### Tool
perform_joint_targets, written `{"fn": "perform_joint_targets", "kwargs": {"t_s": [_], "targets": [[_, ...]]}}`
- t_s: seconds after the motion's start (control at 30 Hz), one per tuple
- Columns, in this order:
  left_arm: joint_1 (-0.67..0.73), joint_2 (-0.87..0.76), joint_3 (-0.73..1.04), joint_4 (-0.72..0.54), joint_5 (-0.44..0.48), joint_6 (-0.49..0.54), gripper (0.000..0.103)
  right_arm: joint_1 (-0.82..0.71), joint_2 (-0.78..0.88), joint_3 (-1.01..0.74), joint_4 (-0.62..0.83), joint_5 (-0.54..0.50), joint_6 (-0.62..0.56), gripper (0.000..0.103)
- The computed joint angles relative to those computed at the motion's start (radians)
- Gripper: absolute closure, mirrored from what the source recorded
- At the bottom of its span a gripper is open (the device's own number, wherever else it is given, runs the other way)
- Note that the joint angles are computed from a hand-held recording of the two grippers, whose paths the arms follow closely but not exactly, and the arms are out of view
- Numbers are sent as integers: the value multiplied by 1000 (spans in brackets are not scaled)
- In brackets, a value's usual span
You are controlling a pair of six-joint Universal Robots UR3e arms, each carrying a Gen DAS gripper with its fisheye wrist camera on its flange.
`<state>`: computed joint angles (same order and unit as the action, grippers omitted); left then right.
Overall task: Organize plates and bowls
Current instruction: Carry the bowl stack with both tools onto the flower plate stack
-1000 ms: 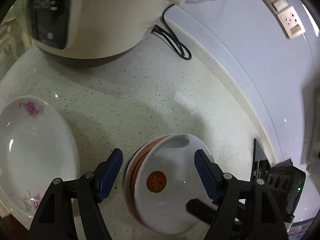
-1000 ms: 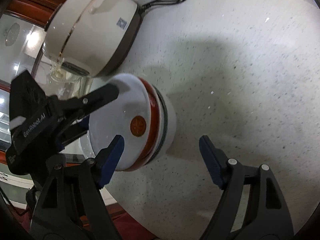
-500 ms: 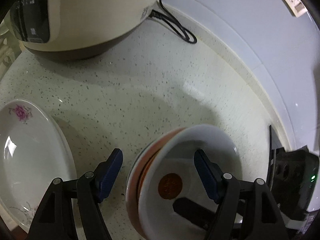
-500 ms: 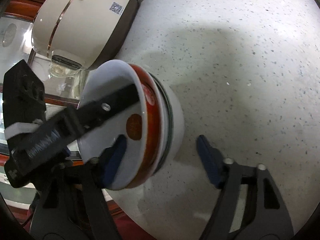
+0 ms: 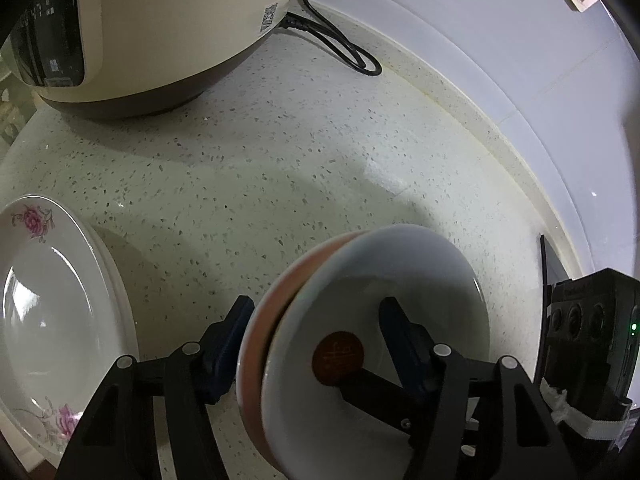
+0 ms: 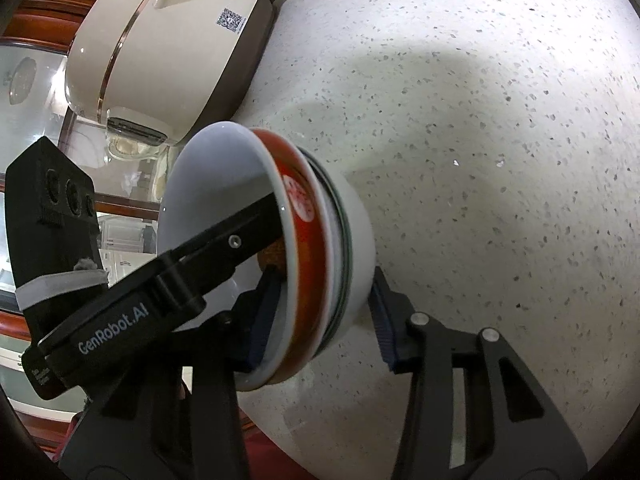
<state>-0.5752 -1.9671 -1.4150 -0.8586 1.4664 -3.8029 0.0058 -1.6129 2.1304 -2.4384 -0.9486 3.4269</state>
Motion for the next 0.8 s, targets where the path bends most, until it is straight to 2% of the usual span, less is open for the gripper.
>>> {"fn": "perform_joint_targets", "kwargs": {"t_s": [0.23, 0.53, 0.8], "targets": [[-19, 9, 16, -21, 22, -23, 38, -10, -28, -4, 36, 8, -8, 55], [-51, 83, 15, -34, 94, -69, 38, -4, -107, -11, 48, 15, 9, 55], [11, 266, -118, -47, 86, -38, 38, 134, -52, -127, 5, -49, 155, 55]]}}
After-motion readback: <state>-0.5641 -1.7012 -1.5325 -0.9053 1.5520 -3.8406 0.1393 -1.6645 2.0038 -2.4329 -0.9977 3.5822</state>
